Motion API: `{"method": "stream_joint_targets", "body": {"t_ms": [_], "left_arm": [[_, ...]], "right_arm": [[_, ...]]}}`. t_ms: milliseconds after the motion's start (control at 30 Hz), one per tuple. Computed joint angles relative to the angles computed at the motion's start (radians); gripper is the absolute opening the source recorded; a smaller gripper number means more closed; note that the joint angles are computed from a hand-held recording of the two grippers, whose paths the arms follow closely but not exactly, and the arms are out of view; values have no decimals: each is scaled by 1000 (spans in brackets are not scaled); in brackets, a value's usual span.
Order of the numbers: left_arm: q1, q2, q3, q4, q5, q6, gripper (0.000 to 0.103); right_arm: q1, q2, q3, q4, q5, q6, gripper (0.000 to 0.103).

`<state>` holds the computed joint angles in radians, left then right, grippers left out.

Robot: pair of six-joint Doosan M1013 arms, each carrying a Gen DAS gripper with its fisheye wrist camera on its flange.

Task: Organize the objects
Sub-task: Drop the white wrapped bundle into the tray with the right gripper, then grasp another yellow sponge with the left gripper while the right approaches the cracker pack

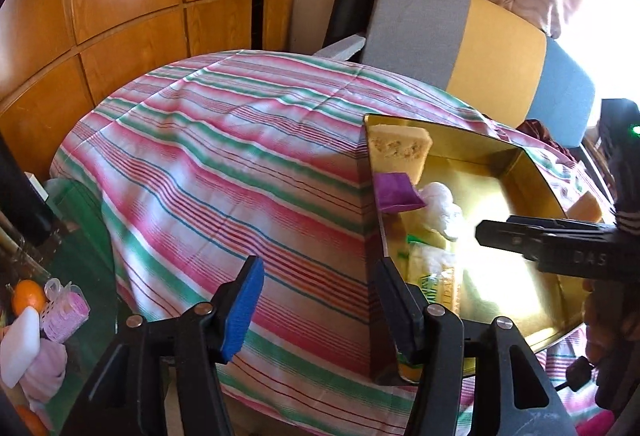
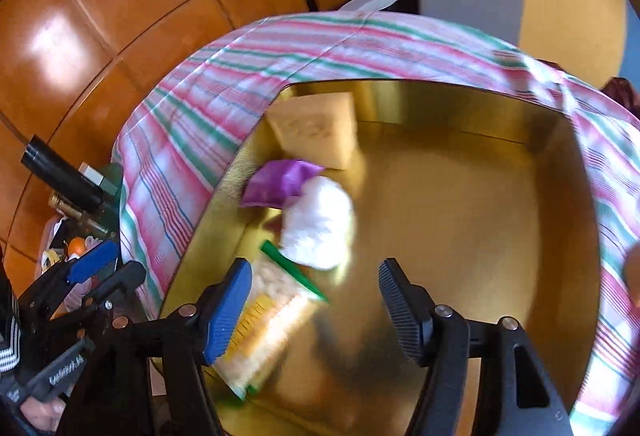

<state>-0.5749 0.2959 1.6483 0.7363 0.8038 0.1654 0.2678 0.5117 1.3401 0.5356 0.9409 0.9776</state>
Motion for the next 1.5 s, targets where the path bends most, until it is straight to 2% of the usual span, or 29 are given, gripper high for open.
{"method": "stream_joint_targets", "body": {"t_ms": [67, 267, 433, 567, 700, 833, 933, 1000, 1100, 1300, 1500], "left_arm": [[-3, 0, -4, 4, -7, 5, 64], [-18, 19, -44, 12, -3, 59, 64], [-34, 46, -97, 13, -14, 143, 66], [-47, 76, -154, -8, -36, 226, 69], [-61, 112, -219, -34, -50, 320, 70], [-77, 157, -301, -83, -67, 437, 70], [-90, 197, -371, -130, -71, 540, 70], [-98, 226, -421, -163, -71, 604, 70], [-108, 280, -506, -214, -70, 705, 70], [-119, 409, -707, -352, 4, 899, 70], [-120, 540, -915, -424, 113, 1016, 70]], "right_arm": [[-15, -19, 19, -3, -21, -3, 71], [-74, -72, 82, 0, -85, 12, 72], [-145, -110, 127, -17, -143, 65, 72], [-206, -132, 144, -89, -188, 140, 72], [-272, -136, 149, -186, -225, 255, 72], [-338, -124, 148, -288, -267, 461, 72], [-384, -117, 168, -267, -297, 600, 72], [-402, -104, 153, -281, -252, 698, 72], [-419, -111, 161, -249, -278, 720, 72], [-441, -128, 181, -222, -309, 778, 72], [-479, -133, 202, -160, -326, 843, 72]]}}
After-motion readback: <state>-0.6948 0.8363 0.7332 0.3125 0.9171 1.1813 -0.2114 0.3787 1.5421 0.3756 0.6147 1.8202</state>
